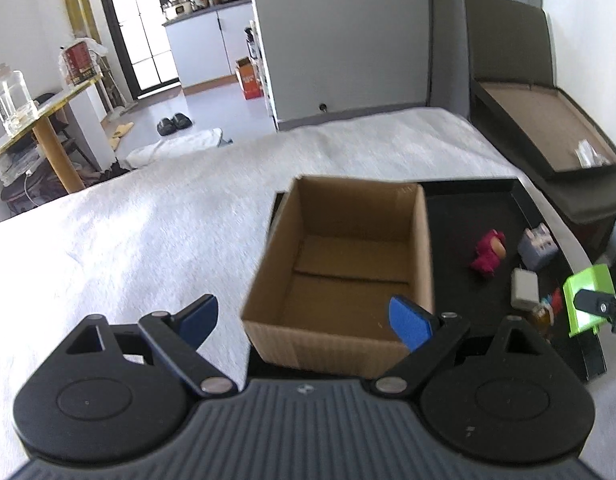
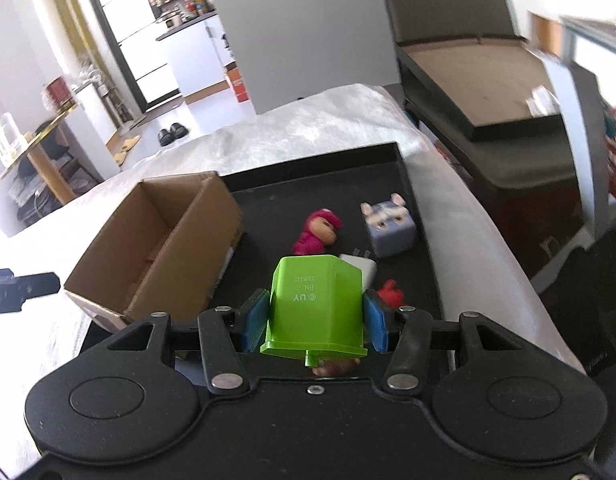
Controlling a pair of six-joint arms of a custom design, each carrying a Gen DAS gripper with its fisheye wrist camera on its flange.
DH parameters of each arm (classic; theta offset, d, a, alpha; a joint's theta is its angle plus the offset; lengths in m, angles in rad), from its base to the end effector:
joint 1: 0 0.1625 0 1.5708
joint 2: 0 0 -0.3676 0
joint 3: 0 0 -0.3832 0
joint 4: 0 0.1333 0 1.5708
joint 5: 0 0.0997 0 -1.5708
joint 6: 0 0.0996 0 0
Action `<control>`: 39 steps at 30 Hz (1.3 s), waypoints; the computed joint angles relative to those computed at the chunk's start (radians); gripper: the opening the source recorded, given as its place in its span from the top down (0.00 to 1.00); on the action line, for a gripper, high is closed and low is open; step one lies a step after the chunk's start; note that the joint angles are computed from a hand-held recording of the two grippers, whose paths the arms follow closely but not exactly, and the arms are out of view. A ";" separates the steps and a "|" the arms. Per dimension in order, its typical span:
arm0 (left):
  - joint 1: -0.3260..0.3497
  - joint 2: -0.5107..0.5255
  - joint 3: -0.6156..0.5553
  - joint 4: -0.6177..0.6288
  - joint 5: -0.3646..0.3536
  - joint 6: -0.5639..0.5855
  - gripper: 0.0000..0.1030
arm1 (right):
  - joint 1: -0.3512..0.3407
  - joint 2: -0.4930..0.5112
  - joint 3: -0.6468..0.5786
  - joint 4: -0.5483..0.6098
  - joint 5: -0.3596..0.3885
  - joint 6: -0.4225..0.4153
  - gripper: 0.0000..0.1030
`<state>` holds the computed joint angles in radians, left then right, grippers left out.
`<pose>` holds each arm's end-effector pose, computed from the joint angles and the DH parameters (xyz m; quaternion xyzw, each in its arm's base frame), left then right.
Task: Organize rigid objects
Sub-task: 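Lift the green cup with the right gripper and carry it over the box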
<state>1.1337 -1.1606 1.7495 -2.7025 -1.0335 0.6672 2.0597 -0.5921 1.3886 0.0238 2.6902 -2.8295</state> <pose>-0.0848 -0.6169 0.2650 0.4266 0.8281 -0.2274 0.2837 0.2873 -0.4471 -0.0061 -0.1242 -0.8025 0.4786 0.3338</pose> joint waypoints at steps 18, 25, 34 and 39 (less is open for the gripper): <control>0.098 0.151 -0.212 0.045 -0.065 -0.070 0.23 | -0.020 0.136 -0.301 0.131 -0.071 -0.149 0.51; 0.127 0.199 -0.278 0.103 -0.047 -0.147 0.50 | -0.023 0.196 -0.423 0.218 -0.113 -0.164 0.52; 0.143 0.201 -0.291 0.183 -0.048 -0.191 0.88 | -0.023 0.282 -0.577 0.283 -0.162 -0.219 0.51; 0.147 0.171 -0.260 0.187 -0.071 -0.183 0.91 | -0.017 0.321 -0.631 0.306 -0.161 -0.216 0.51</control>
